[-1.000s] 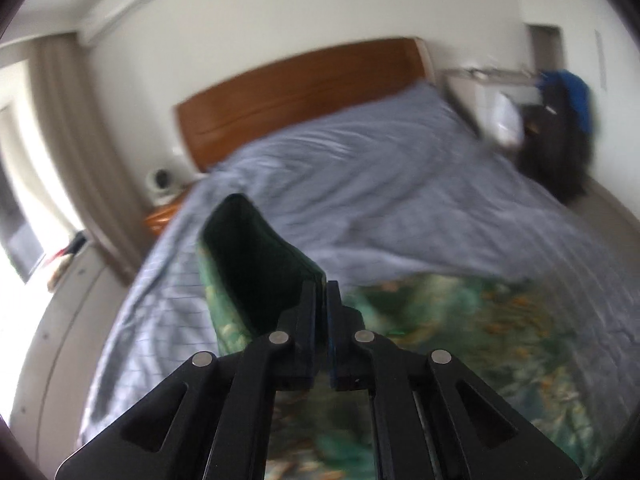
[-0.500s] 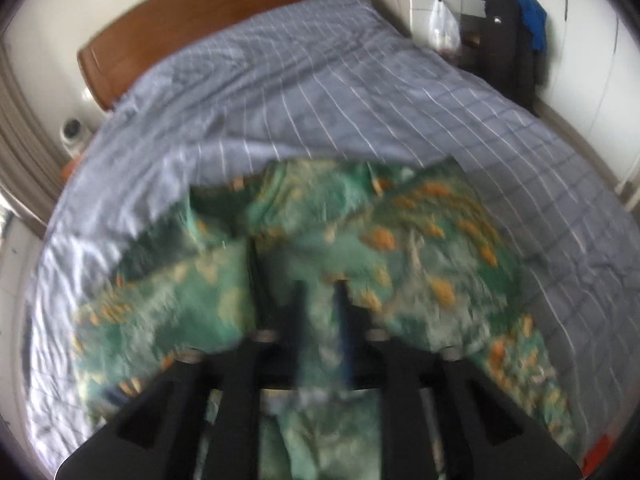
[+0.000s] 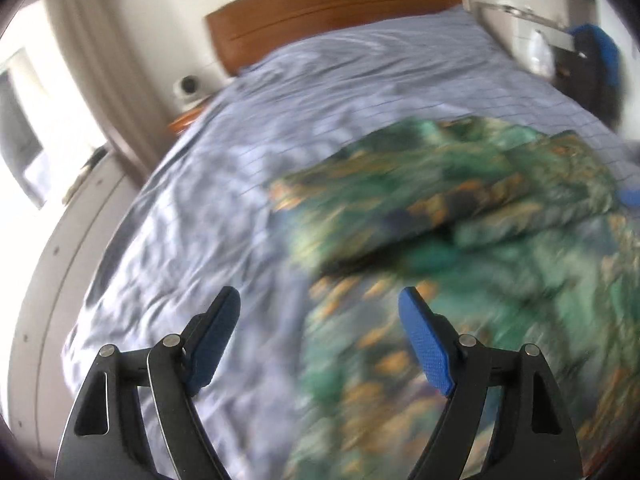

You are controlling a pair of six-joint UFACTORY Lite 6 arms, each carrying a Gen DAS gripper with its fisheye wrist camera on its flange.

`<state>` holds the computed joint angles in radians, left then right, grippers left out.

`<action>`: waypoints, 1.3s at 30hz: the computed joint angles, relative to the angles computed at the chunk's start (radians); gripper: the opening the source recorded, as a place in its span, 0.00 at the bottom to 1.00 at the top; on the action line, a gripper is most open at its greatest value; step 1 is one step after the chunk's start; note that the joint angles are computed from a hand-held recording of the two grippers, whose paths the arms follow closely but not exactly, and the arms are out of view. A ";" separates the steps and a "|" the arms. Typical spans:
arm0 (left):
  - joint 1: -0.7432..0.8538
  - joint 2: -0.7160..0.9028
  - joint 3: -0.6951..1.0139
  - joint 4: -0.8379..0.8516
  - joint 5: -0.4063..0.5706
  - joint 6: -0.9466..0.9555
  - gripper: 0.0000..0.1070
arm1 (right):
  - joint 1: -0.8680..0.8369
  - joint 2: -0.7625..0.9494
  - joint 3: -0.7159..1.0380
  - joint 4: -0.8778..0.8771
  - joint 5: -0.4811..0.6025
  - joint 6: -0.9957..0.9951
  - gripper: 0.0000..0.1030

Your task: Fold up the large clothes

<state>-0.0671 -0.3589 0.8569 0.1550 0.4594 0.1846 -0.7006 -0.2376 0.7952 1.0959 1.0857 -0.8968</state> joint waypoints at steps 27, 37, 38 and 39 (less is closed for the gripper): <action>0.545 -0.341 -0.343 -0.575 0.128 0.726 0.84 | 0.413 0.667 0.440 -0.464 -0.660 0.478 0.15; 0.665 -0.412 -0.349 -0.662 0.212 0.855 0.84 | 0.301 0.333 0.272 -0.271 -0.649 0.253 0.15; 0.657 -0.414 -0.355 -0.660 0.210 0.848 0.84 | 0.299 0.324 0.272 -0.307 -0.664 0.293 0.15; 0.638 -0.416 -0.360 -0.648 0.203 0.828 0.84 | 0.283 0.325 0.271 -0.373 -0.687 0.353 0.15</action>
<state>0.5707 -0.7746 0.4972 -0.4926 0.6626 1.0121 -0.4179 0.0874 1.0659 0.7224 0.3984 -0.5442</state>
